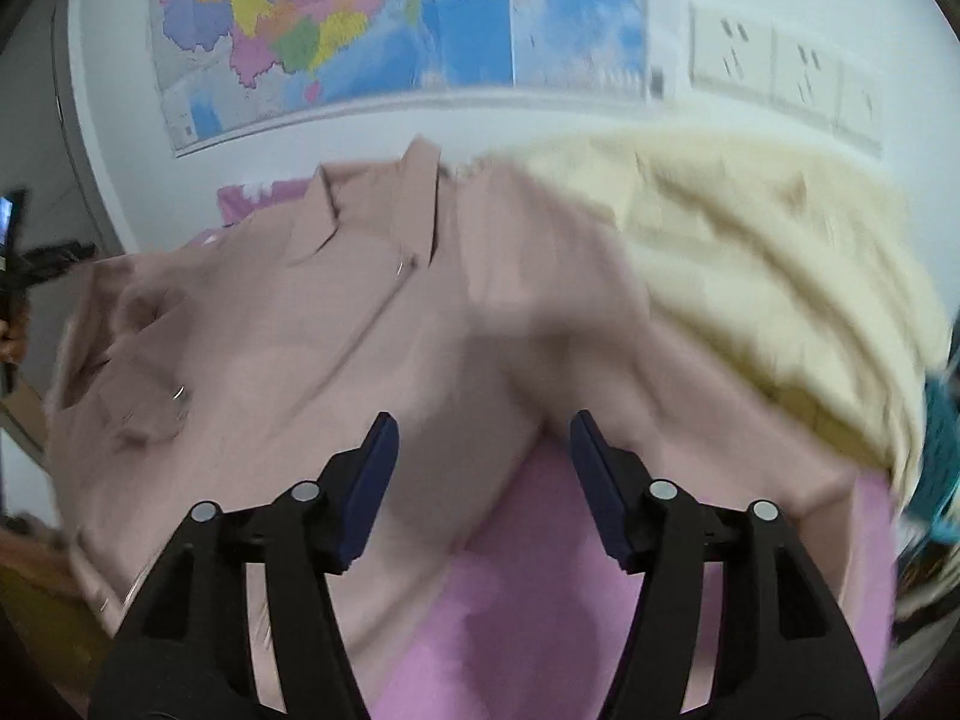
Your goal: Fold large clothes
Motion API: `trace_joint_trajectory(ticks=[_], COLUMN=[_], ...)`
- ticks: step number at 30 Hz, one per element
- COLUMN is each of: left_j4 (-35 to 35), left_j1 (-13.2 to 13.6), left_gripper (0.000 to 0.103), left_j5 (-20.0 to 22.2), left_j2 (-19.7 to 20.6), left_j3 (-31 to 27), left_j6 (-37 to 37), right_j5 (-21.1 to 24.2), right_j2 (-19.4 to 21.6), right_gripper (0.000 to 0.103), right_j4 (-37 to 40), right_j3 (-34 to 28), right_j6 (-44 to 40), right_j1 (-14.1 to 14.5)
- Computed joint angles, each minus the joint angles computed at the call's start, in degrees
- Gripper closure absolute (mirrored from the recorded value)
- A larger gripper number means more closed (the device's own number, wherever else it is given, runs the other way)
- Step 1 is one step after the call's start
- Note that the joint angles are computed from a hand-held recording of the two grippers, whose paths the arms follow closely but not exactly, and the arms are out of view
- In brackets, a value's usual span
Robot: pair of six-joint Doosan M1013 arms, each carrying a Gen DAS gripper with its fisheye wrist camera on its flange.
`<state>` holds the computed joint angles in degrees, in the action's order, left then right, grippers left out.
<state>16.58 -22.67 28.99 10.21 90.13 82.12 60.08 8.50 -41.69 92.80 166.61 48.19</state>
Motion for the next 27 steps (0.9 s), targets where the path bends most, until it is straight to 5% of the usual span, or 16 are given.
trace_joint_trajectory(ticks=[2, 7, 13, 16, 17, 19, 21, 27], left_j4=[-12.7, -27.3, -26.8, -22.5, -20.8, -19.3, -22.3, -23.6], left_j1=[-0.7, -3.8, -6.0, -7.1, -7.4, -7.7, -7.2, -6.7], left_gripper=[0.034, 0.033, 0.033, 0.032, 0.035, 0.091, 0.098, 0.100], left_j5=[-1.1, 6.1, 14.6, 18.9, 20.3, 23.5, 21.1, 16.5], left_j2=[0.8, 7.7, 18.4, 23.2, 24.7, 28.0, 28.6, 29.0], left_j3=[-1.6, -9.4, -21.5, -27.9, -29.7, -34.1, -34.8, -37.2], left_j6=[13.4, 27.9, 22.9, 17.7, 16.2, 13.4, 15.1, 13.8], right_j5=[2.1, 2.1, 2.8, 5.5, 6.2, 5.9, 3.5, -1.3], right_j2=[2.1, 7.2, 13.0, 15.5, 16.0, 15.8, 14.7, 12.5], right_gripper=[0.042, 0.042, 0.045, 0.063, 0.085, 0.096, 0.099, 0.099], right_j4=[-1.6, -1.1, 2.9, 2.9, 2.9, 3.0, 3.2, -2.3], right_j3=[-2.6, -8.2, -13.9, -15.9, -16.2, -16.2, -15.5, -15.0], right_j6=[-3.6, -11.5, -20.5, -22.7, -23.0, -21.6, -20.2, -13.1], right_j1=[-1.3, -6.3, -9.6, -10.2, -10.4, -11.1, -11.6, -12.6])
